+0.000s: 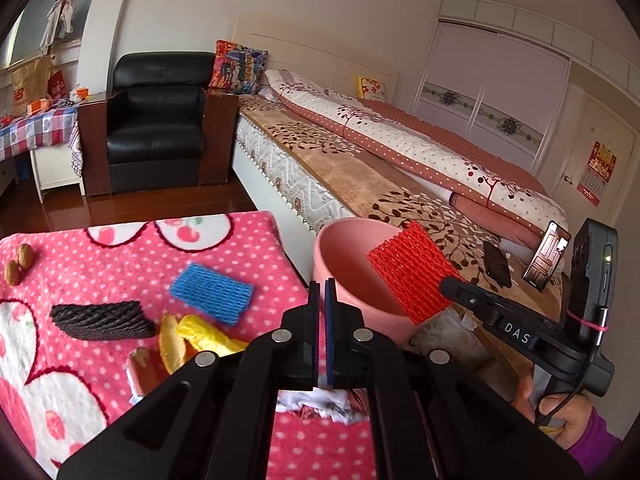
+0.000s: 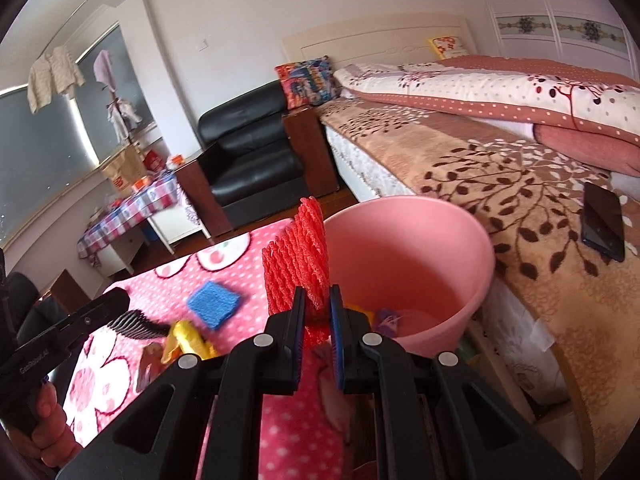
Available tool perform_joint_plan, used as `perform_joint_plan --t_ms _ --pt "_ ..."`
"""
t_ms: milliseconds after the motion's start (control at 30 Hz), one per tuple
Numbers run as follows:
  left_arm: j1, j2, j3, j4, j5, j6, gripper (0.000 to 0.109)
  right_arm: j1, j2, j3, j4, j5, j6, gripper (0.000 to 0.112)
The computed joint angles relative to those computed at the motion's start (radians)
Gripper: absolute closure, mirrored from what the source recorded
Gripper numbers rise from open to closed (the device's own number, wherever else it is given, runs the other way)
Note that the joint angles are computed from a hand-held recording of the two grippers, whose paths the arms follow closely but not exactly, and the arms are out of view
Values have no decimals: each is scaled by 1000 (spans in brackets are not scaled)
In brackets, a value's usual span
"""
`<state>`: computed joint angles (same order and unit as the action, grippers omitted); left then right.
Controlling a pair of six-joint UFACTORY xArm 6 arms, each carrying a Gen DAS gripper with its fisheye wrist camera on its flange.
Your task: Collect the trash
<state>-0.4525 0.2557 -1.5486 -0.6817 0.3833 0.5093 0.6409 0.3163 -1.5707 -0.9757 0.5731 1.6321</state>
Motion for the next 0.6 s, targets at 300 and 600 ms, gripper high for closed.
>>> perform_joint_plan --t_ms 300,600 --pt "-24 93 -104 44 34 -16 107 -61 6 38 8 -41 10 101" --pt "-9 57 -44 10 142 27 77 -76 27 22 16 -14 -5 101"
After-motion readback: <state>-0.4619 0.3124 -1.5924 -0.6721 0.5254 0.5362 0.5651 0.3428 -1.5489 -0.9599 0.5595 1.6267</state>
